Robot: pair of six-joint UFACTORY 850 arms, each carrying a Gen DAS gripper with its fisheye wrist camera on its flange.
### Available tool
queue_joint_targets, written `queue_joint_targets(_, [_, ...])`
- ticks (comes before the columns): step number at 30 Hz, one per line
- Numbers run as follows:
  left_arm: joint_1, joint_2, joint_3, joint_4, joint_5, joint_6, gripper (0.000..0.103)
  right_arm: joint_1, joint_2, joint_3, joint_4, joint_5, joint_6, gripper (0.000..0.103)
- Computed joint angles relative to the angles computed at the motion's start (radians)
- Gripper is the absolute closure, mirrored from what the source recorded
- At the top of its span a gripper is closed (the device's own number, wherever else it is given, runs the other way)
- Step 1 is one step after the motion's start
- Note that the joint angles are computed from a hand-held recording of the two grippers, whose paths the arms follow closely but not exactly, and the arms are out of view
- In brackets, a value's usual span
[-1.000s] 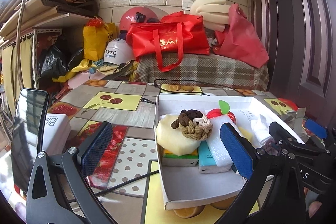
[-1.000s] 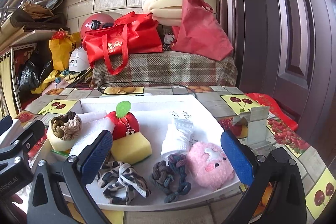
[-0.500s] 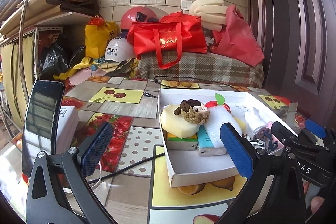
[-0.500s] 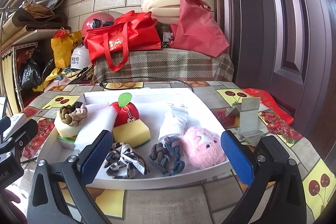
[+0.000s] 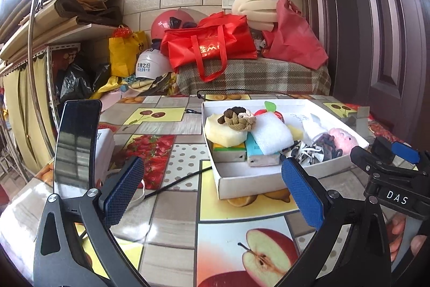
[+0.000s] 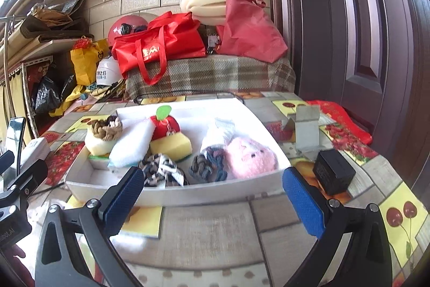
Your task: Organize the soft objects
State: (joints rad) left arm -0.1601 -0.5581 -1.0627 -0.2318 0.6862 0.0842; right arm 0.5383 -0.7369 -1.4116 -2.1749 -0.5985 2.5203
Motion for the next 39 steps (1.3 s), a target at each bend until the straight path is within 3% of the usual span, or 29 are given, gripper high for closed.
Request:
queue_joint_targets(3, [-0.009,0.014,0.01,-0.044,-0.068,0.025,0.0,0.003,0.036,0.055,0.023,0.01,0.006,0.0])
queue_joint_targets(6, [0.008,0.02,0.009,0.081,-0.159,-0.106,0.0,0.0,0.069,0.101,0.056,0.045,-0.007,0.0])
queue_joint_targets(9, [0.009,0.029,0.022,0.103,-0.168,-0.143,0.0,0.001,0.117,0.176,0.031,0.052,0.041,0.0])
queue_joint_targets(13, [-0.003,0.056,0.064,0.081,-0.101,-0.12,0.0,0.039,0.216,0.359,-0.105,-0.156,0.25,0.0])
queue_joint_targets(15, [-0.017,0.07,0.081,0.058,-0.08,-0.079,0.0,0.065,0.263,0.437,-0.09,-0.267,0.297,0.0])
queue_joint_targets(18, [-0.061,0.083,0.098,-0.129,-0.048,0.104,0.0,0.104,0.302,0.499,0.035,-0.423,0.36,0.0])
queue_joint_targets(19, [-0.072,0.085,0.103,-0.171,-0.04,0.144,0.0,0.109,0.311,0.513,0.065,-0.436,0.385,0.0])
queue_joint_targets(23, [-0.074,0.096,0.114,-0.133,-0.077,0.125,0.0,0.076,0.33,0.511,0.123,-0.304,0.4,0.0])
queue_joint_targets(39, [-0.075,0.095,0.116,-0.097,-0.095,0.121,0.0,0.09,0.348,0.556,0.072,-0.368,0.455,0.0])
